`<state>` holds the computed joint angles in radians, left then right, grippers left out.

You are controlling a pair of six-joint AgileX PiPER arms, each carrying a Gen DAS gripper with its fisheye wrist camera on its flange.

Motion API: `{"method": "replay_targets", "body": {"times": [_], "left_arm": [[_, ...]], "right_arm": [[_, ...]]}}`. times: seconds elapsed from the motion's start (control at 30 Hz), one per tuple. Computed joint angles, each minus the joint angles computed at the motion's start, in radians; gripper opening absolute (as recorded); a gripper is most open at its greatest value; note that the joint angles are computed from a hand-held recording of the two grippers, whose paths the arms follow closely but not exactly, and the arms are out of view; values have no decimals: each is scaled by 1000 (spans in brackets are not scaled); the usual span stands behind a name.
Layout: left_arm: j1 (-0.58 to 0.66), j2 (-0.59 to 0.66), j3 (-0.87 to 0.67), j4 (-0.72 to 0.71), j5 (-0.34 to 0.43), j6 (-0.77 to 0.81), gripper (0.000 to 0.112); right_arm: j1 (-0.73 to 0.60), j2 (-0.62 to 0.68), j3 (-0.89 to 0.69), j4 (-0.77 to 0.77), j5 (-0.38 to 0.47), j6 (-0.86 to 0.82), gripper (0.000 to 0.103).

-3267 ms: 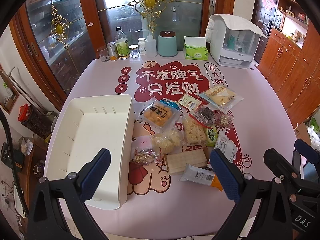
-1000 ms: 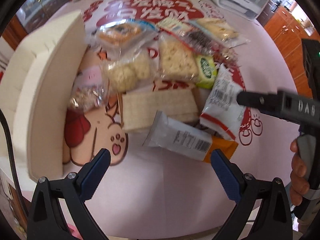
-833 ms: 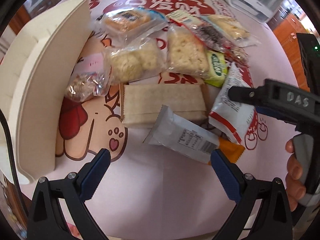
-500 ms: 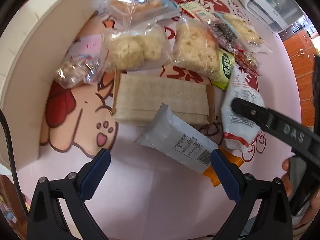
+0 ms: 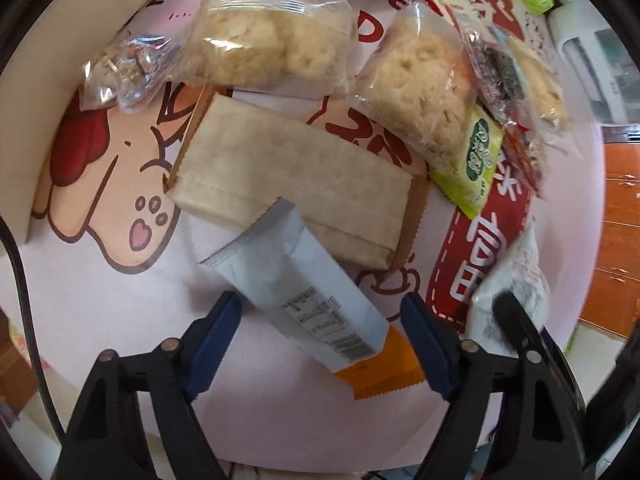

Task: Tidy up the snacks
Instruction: 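Grasp the orange-ended bar with the left tool while the right tool grasps the white bag, then carry the bar into the white tray and open the left tool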

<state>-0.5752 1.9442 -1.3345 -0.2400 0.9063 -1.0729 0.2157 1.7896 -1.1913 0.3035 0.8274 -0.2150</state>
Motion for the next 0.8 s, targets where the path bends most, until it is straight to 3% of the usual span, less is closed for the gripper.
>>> {"method": "replay_targets", "body": {"times": [0.03,0.1,0.13,0.37,0.5,0.67,0.8], "left_arm": [[-8,28,-47,22,55,-20,74],[-19,80,-143,60,133,-40,47],[-25,87,-158,62,133,-29,41],[-54,91,-152,46,90,82,37],[-87,-79,17,111,26,47,37],[-128,-211,38,264,65,-31,37],[-148,-327,7,394,179,-73,37]], "right_arm": [[-2,-8,10,4,3,-5,57],[-2,-13,17,11,4,-9,57],[-4,-14,20,15,6,-12,57],[-11,-51,64,27,8,-37,55],[-5,-78,89,39,7,-43,54],[38,-123,95,43,4,-36,54],[93,-171,73,56,12,-31,54]]}}
